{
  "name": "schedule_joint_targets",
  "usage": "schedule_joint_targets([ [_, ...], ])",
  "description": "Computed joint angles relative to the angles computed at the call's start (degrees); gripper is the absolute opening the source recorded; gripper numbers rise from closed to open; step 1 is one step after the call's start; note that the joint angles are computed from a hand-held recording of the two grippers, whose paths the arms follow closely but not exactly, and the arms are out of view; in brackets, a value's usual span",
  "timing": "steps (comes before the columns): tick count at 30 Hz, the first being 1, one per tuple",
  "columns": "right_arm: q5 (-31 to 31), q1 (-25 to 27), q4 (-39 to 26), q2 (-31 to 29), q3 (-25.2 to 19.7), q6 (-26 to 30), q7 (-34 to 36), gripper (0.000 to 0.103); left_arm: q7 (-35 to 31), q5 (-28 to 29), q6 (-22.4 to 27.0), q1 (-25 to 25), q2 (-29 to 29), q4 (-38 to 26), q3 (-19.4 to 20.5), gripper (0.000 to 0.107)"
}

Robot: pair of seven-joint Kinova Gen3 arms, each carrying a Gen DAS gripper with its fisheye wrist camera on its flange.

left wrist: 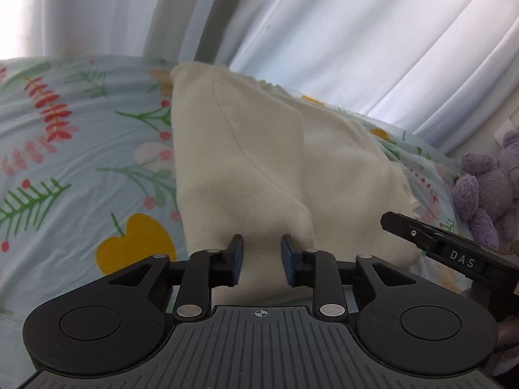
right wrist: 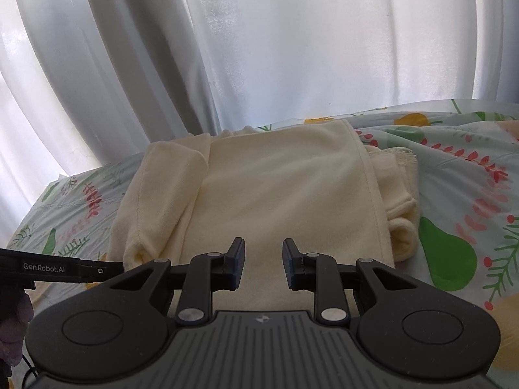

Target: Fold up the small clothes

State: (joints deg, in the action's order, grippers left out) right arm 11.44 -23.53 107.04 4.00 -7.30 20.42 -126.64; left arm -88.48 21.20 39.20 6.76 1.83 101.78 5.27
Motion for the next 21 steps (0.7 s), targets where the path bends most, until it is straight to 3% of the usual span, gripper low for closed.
schedule_joint_targets([
  [2,-4.13,2.46,-1.44,1.0,-1.99,-0.4,4.65,0.025,2.58,-2.75,-2.89,0.41,-1.28,0.78,0.03,0.041],
  [4,-8.1,7.76,-3.31,2.75,-7.17,-0.67,9.31,0.025,5.24,-5.37,-3.79,1.08,-0.48,0.34,-0.16,0.045],
  [6,-12.11,12.98,-5.24,4.9,-12.44,-0.67,13.97,0.025,4.49,-5.91,-2.25,-0.04,1.91,-0.7,1.55,0.045],
  [8,-16.77,18.12,-7.59,7.7,-17.75,0.13,18.63,0.026,2.75,-8.98,-3.87,1.27,2.43,0.46,2.01,0.045],
  [10,-21.43,23.27,-11.32,11.58,-23.06,3.34,22.26,0.034,1.87,-10.38,-3.62,3.35,1.97,0.71,0.68,0.048],
  [13,-28.42,30.12,-15.11,17.27,-30.08,5.87,26.34,0.045,0.3,-5.95,-1.54,0.91,0.37,1.23,0.32,0.048],
  [18,-40.07,31.59,-17.67,22.35,-30.74,6.63,32.79,0.049,4.52,-4.75,-4.86,-0.97,-2.58,4.2,-1.43,0.05],
  [21,-46.38,27.27,-18.6,23.12,-25.4,7.09,36.54,0.046,8.12,-5.63,-4.13,-1.67,-0.9,3.09,-1.7,0.05],
])
